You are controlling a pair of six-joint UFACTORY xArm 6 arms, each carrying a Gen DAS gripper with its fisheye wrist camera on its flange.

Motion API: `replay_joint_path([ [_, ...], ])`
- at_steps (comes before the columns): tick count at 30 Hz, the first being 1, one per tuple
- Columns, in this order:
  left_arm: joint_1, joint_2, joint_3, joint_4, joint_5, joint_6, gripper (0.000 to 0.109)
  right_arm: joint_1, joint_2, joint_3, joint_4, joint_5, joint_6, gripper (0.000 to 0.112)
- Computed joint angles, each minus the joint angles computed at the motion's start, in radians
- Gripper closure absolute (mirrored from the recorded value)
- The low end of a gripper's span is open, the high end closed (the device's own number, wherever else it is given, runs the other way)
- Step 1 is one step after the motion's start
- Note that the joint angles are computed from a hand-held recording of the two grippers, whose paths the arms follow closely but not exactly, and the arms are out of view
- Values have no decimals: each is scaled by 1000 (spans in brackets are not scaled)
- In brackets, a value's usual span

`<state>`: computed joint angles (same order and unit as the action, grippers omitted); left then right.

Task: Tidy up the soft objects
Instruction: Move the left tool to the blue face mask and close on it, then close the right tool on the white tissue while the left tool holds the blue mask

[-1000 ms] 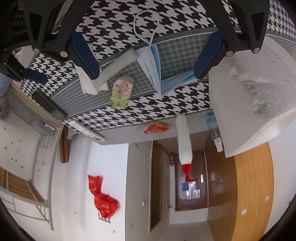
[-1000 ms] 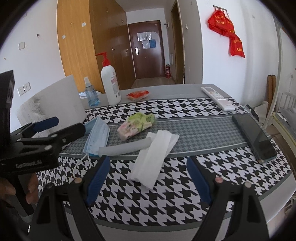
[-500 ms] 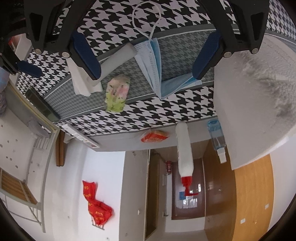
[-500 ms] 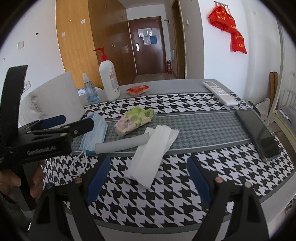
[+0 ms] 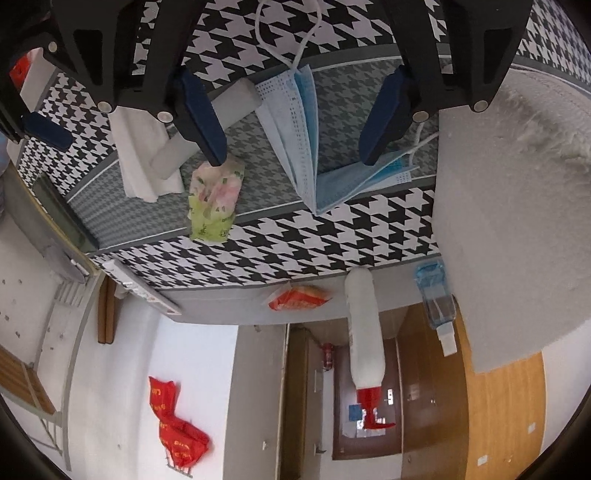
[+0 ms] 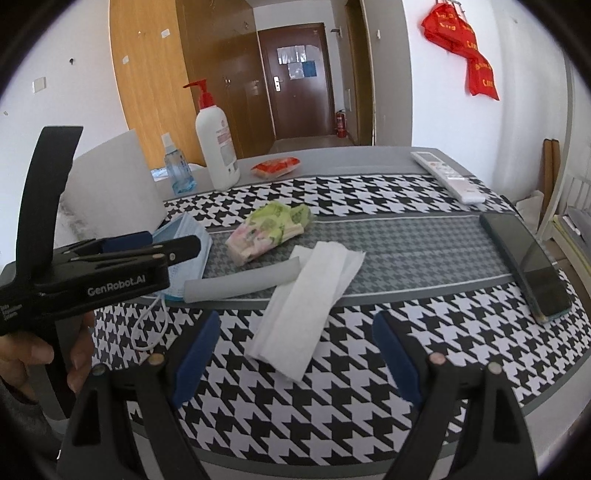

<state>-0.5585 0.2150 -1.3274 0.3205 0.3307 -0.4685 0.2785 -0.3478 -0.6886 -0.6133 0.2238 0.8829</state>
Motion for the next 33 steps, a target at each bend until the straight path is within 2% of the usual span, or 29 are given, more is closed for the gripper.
replay_joint_path([
  [20, 7, 95, -117, -162, 130, 138, 59, 19, 84, -64, 154, 55, -142, 25],
  [26, 4, 113, -143, -163, 156, 146, 72, 20, 107, -89, 159, 77, -147, 25],
  [30, 2, 115, -145, -161, 153, 153, 84, 22, 113, -95, 163, 91, -156, 34],
  [33, 0, 119, -149, -168, 148, 164, 89, 24, 120, -102, 182, 105, -170, 40],
])
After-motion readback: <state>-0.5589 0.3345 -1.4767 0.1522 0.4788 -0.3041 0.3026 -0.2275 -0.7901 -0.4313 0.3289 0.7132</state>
